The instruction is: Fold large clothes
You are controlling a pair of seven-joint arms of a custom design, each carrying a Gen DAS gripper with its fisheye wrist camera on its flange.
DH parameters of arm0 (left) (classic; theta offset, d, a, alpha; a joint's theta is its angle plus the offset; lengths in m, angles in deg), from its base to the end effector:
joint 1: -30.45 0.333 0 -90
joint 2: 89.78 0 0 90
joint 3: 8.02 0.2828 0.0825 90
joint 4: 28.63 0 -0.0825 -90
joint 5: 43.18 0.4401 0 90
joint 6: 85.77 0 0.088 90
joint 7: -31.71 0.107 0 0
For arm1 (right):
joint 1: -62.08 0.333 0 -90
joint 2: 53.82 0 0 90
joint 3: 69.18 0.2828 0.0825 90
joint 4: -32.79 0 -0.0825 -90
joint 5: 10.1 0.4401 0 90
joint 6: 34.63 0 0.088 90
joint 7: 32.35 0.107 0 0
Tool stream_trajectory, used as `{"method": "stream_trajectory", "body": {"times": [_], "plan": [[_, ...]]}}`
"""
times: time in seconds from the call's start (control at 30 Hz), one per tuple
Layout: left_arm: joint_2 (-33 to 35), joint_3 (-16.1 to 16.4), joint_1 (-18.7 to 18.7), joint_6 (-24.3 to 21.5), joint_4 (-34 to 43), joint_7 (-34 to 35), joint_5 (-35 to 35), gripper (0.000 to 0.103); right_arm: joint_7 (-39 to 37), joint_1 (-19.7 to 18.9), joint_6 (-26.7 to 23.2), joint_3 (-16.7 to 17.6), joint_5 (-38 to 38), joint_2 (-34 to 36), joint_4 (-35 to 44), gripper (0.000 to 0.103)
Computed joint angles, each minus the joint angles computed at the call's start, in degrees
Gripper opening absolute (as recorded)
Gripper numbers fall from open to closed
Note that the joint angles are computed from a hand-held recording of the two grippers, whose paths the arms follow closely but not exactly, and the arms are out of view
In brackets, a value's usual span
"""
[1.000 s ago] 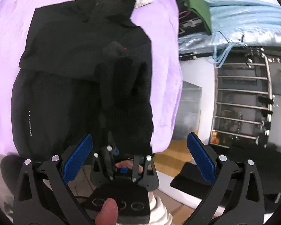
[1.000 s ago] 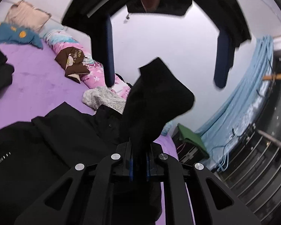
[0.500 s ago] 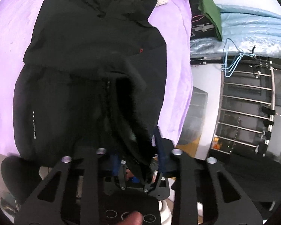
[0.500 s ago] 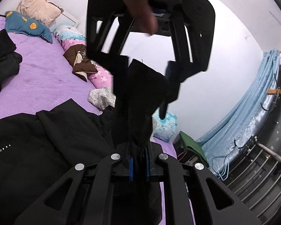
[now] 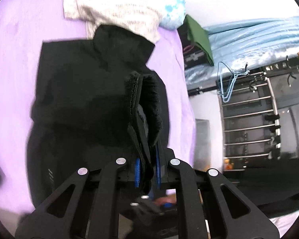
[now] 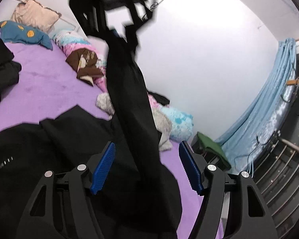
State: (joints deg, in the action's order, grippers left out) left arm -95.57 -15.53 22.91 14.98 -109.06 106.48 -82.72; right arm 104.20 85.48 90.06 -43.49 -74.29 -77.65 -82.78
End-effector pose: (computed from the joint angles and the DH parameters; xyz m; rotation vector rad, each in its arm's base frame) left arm 0.5413 -0.2097 0.7797 1.8081 -1.8604 0.9857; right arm 0.3565 0.4175 0.6545 -1.8839 1.1102 -1.5549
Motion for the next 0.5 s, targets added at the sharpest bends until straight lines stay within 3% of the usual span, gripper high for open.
{"method": "stream_trajectory", "body": {"times": [0.13,0.33,0.5], "plan": [[-4.0,0.8,0.6,6.4,-9.2,8.5,3.7,0.011,-1.0,0.3,0.1,-2.3,5.2,-0.4,-2.3,0.067],[-6.4,2.4,1.7,15.4,-22.5,12.6,3.9,0.012,-3.1,-0.3,-1.1,-3.9,8.9,-0.6,-5.3,0.065],[-3.2,2.2,2.8,14.2,-24.0,12.8,10.6,0.019,-5.1,-0.9,0.1,-6.1,13.0,-1.2,-7.5,0.065]]}}
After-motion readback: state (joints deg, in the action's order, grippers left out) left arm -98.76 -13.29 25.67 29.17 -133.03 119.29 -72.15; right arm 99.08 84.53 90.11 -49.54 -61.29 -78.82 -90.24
